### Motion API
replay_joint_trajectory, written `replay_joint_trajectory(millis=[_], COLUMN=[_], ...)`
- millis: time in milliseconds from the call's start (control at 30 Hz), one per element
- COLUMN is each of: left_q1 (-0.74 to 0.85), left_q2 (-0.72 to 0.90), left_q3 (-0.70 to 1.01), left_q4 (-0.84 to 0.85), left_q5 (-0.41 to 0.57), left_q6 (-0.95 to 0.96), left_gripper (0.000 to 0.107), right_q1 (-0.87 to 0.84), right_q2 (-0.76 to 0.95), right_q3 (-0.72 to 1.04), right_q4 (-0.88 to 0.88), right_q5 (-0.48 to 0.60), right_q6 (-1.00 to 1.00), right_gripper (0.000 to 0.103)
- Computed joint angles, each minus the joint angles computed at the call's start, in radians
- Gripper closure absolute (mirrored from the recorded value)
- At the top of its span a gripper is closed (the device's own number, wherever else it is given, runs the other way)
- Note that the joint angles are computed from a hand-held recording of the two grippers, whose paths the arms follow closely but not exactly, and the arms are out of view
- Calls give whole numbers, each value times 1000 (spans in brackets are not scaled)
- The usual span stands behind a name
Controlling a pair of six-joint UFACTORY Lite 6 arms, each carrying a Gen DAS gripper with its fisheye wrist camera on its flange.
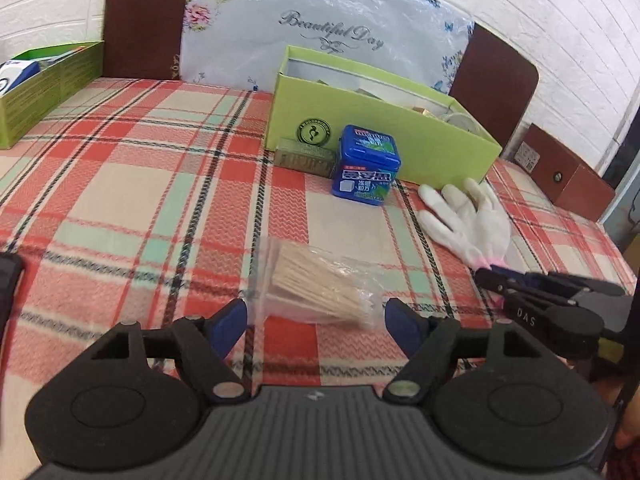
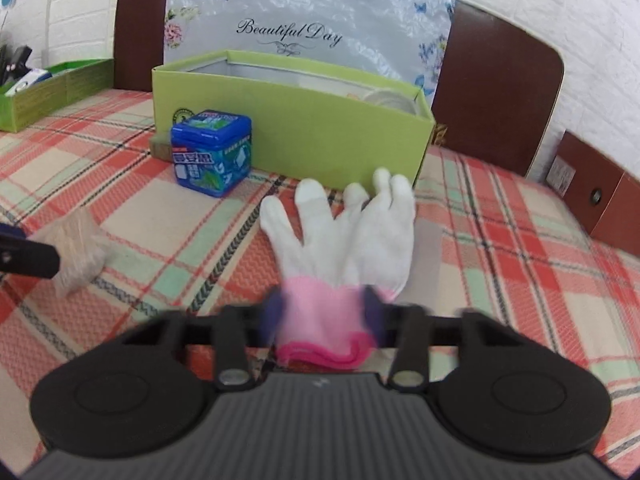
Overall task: Organize objects
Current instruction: 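Grasp the toothpick bag with the left tool while the right tool grasps the pink-white glove cuff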
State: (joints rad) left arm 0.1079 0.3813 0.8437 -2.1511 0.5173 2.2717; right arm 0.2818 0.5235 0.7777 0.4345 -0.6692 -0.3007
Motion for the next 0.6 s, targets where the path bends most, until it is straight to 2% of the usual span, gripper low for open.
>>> replay_joint_trajectory(millis=[133, 233, 267, 300, 333, 367, 500, 567, 600], left_q1=[28, -16, -35, -50, -63, -74, -125, -162, -183], left_q2=[-11, 60, 88, 108, 118, 133, 235, 277, 277], left_q3=[-1, 71, 109, 132, 145, 164, 303, 362, 366], left_q4=[121, 57, 65, 46, 0, -20, 62, 106, 66], left_q5=[13, -31, -61, -73, -70, -63, -59, -100, -130], left_q6=[-216, -271, -316, -325, -291, -267, -259, -235, -181], left_gripper=[27, 25, 25, 25, 25, 25, 38, 39, 37], right_q1=[-34, -16, -14, -10, -2, 8, 6, -27, -40], right_q2=[-103, -174, -194, -208, -217, -221, -192, -175, -169], right_q3=[-117, -193, -205, -214, -220, -222, -200, -185, -179], right_q4=[-198, -203, -205, -200, -172, -139, -75, -117, -135], right_q5=[15, -16, -17, -25, -37, -48, -66, -46, -41], right_q6=[183, 204, 201, 196, 177, 151, 77, 126, 148], right_gripper=[96, 95, 89, 72, 60, 40, 38, 38, 38])
